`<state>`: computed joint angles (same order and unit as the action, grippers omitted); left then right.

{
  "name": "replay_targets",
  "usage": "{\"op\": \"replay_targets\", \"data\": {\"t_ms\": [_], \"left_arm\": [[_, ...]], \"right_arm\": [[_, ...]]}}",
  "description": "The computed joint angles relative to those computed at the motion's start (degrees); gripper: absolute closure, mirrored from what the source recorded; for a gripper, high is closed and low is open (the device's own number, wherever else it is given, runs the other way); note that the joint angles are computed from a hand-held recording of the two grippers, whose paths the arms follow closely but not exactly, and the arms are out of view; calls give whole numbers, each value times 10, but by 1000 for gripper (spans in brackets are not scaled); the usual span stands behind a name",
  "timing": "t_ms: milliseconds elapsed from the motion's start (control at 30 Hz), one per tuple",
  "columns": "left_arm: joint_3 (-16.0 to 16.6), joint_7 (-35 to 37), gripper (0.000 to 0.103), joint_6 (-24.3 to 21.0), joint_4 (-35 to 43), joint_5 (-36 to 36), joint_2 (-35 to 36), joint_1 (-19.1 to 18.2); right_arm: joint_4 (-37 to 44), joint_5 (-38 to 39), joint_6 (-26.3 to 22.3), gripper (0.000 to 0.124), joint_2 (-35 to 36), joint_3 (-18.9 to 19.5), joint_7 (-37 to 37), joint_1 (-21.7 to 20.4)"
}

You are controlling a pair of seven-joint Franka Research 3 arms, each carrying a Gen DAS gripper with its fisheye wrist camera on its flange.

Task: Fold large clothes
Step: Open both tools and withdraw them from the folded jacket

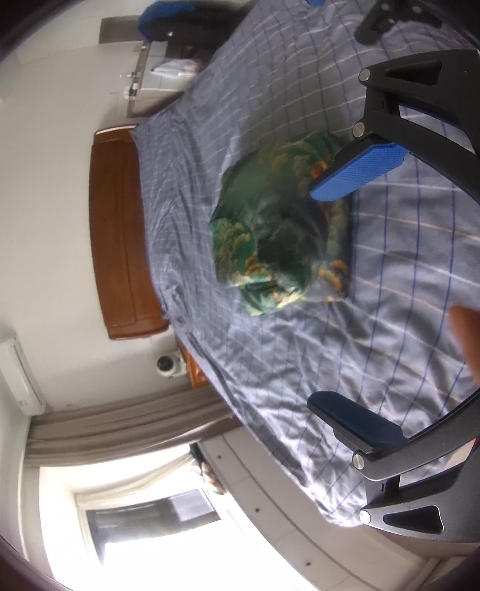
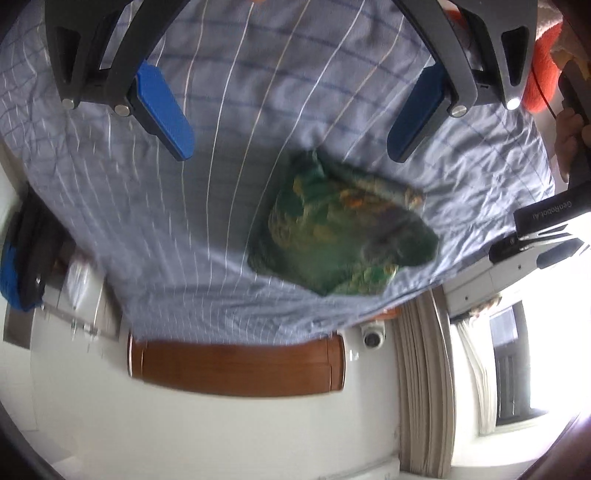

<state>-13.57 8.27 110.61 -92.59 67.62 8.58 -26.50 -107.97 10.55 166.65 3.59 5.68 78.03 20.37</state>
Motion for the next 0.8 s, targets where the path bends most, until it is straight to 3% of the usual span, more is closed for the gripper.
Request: {"op": "replay_targets", "data": {"t_ms": [167,333,533,800], "left_arm": [[-4,-7,0,32,-17,-23,-9,4],[-11,9,0,31,-14,-66,-5,2],[-12,9,0,80,-44,-131,-20,13],[-16,-3,0,62,-52,-129,-30,11]], "right_arm": [[-6,-68,-44,21,-14,-6,67,4],[0,-170,-80,21,-26,-8,166,3],[-12,-190,-108,21,-47,3,198,-3],[-22,-245,-120,21,-59,13,234,-8]]}}
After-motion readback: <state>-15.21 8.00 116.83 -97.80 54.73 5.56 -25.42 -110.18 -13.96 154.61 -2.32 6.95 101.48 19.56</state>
